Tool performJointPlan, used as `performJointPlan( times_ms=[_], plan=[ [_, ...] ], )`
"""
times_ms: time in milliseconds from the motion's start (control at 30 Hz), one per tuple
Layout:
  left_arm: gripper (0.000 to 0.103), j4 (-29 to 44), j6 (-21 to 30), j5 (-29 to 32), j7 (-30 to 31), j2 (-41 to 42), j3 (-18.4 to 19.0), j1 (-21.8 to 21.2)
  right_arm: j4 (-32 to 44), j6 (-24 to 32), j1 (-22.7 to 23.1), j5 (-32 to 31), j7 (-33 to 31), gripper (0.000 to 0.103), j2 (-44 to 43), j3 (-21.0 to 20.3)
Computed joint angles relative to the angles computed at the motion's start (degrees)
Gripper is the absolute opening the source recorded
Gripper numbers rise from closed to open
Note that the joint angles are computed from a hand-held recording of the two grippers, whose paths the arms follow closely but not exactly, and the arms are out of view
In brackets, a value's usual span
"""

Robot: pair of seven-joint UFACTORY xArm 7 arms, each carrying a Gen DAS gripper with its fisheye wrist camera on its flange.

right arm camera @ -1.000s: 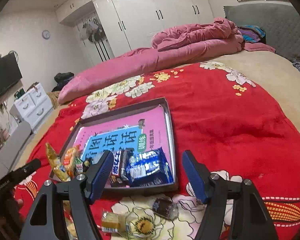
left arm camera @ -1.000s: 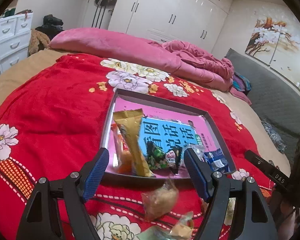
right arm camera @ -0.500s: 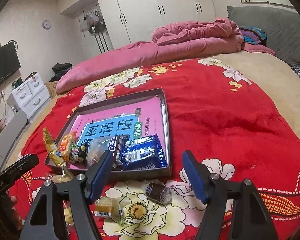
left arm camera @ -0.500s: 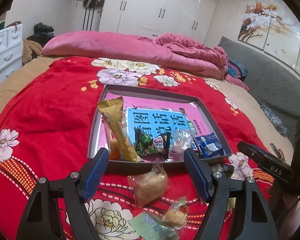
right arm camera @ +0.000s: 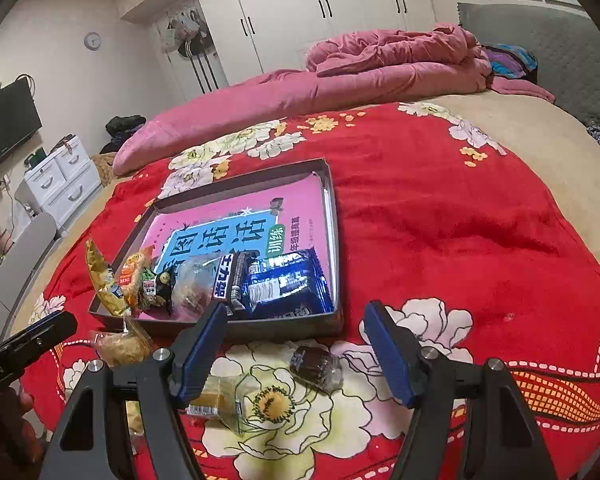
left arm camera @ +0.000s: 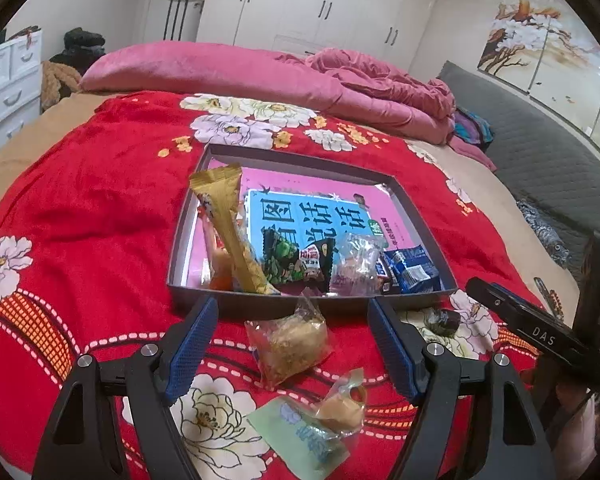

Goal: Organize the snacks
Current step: 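Withdraw both tools from the tray toward the clear pastry bags on the bedspread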

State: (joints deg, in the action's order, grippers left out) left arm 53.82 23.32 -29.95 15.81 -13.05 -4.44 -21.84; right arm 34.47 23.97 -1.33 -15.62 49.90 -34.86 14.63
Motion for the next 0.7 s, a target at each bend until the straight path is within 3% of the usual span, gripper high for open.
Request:
performJointPlan(
  times_ms=[233, 700],
  plan=[
    [0.078, -0.2, 3.0, 3.9, -2.5, -0.2, -1.0, 0.9, -1.1, 1.2, 1.4, 1.6, -1.1, 0.071, -1.0, -1.3],
    [0.078, -0.2, 4.3, 5.5, -2.2, 0.0, -1.5, 0.2, -1.9, 3.2, 1.7, 2.9, -2.7, 0.071, -2.4, -1.7]
  ],
)
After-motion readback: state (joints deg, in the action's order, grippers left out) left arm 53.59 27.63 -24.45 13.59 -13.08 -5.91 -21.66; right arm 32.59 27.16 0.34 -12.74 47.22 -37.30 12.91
